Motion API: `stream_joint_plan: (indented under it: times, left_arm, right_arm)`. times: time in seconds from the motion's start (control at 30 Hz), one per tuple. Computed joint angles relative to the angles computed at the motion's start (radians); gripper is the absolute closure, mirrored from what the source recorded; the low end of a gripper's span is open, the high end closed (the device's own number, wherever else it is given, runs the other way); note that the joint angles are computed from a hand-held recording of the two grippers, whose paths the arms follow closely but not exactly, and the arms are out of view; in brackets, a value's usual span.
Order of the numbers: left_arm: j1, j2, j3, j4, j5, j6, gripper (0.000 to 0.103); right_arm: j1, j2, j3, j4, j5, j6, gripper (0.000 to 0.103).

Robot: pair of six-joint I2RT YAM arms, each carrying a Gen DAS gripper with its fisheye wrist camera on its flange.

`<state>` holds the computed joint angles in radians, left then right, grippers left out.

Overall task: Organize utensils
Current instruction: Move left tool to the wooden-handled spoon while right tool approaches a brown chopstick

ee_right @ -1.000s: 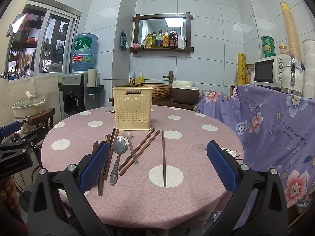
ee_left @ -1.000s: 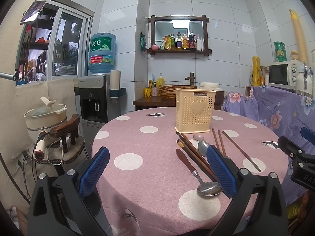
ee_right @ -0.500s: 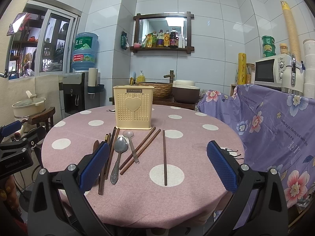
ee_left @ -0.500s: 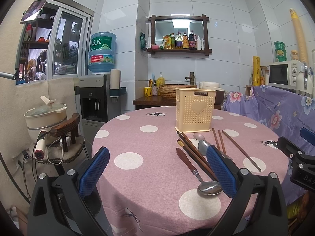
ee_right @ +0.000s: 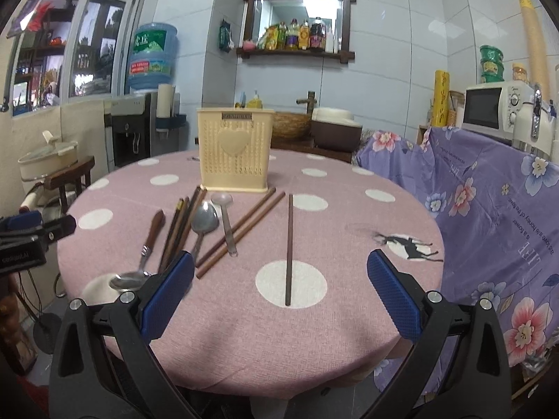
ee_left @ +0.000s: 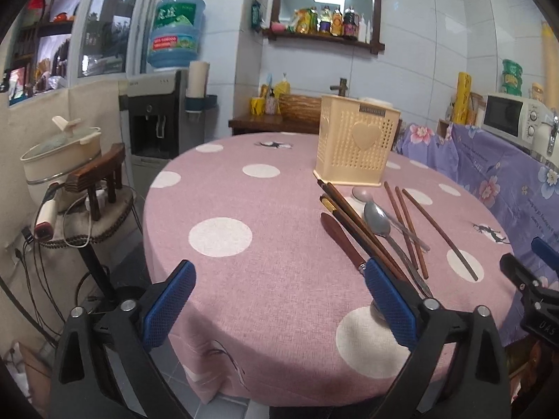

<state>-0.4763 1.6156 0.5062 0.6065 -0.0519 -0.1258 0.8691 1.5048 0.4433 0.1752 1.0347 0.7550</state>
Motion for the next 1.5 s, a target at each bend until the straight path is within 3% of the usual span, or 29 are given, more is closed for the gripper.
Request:
stream_joint_plan:
  times: [0.1, 0.3, 0.57, 0.8, 0.87, 1.07, 1.33, 1.5]
  left_arm:
    - [0.017, 0.030, 0.100, -0.131, 0.046, 0.003, 0.022]
    - [0.049, 0.151, 0.352, -0.400, 0.173, -0.025, 0.032]
    - [0.023, 0.256, 0.535, -0.578, 0.189, -0.001, 0.038]
    - [0.003, 0.326, 0.665, -0.696, 0.176, 0.017, 0.049]
    - [-0.002, 0.350, 0.709, -0.734, 0.176, 0.014, 0.054]
    - [-0.029, 0.429, 0.840, -0.847, 0.139, 0.013, 0.071]
    - [-0.064, 0.488, 0.935, -0.923, 0.079, -0.012, 0.081]
    - [-0.070, 0.494, 0.949, -0.933, 0.071, -0.017, 0.082]
  right_arm:
    - [-0.047, 0.002, -0.001, 0.025, -0.041, -0.041, 0.005]
    - [-0.163, 0.005, 0.045, 0.006, -0.141, -0.129, 0.005]
    - [-0.414, 0.073, 0.160, 0.000, -0.405, -0.297, 0.006]
    - [-0.608, 0.239, 0.410, -0.107, -0.624, -0.401, 0.032]
    - [-0.633, 0.278, 0.462, -0.142, -0.644, -0.399, 0.037]
    - [-0.653, 0.306, 0.493, -0.140, -0.680, -0.392, 0.037]
    - [-0.647, 0.302, 0.483, -0.132, -0.673, -0.386, 0.037]
    - [-0.658, 0.320, 0.520, -0.163, -0.681, -0.391, 0.037]
